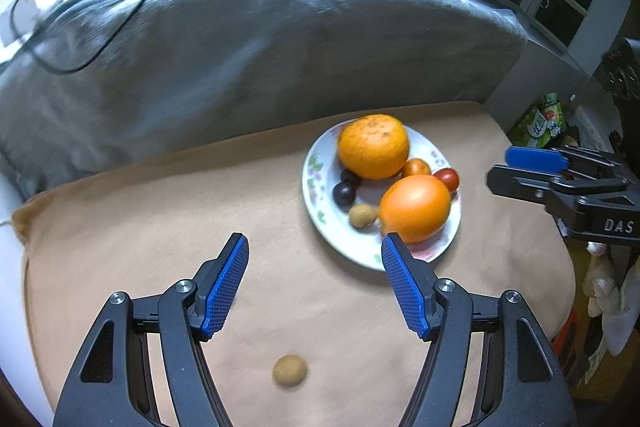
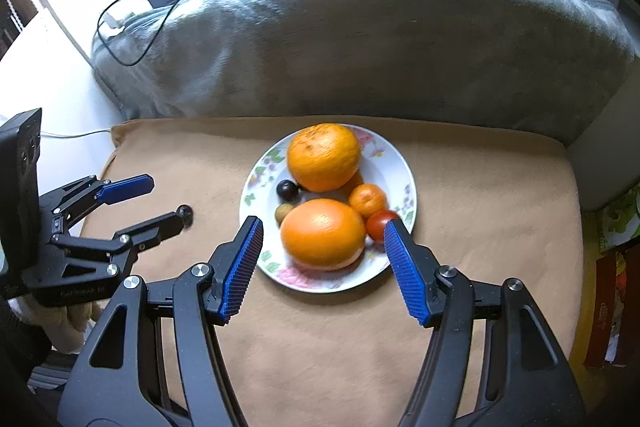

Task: Organize fruits
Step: 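Withdraw both tools and move them toward the dark plum and small brown fruit, then grasp the small brown fruit with the right tool while the left tool grasps the dark plum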

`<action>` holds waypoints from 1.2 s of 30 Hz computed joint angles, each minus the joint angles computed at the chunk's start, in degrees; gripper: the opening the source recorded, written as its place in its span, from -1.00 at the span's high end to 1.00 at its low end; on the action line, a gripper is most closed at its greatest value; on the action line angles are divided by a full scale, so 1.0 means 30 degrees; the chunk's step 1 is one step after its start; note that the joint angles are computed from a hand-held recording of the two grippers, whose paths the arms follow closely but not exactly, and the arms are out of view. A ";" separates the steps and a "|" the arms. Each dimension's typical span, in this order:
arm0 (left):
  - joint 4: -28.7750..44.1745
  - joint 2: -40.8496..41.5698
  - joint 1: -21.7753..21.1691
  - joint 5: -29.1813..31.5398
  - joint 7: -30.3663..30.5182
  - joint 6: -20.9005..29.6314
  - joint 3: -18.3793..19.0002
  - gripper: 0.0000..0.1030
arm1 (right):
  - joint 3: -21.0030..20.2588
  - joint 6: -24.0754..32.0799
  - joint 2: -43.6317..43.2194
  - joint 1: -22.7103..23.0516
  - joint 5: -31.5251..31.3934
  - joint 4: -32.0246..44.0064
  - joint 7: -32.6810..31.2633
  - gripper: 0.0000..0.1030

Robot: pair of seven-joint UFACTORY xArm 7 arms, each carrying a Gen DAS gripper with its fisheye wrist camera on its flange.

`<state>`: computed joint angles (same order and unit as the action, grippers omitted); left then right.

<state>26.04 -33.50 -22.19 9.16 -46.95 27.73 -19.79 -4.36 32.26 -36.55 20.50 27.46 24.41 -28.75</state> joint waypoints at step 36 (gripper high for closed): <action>-0.5926 -0.4136 -0.0606 -0.3937 0.3625 -0.1300 0.3711 0.02 | 0.1854 -0.1819 0.1551 0.6884 0.4242 -0.2265 -0.1470 -0.10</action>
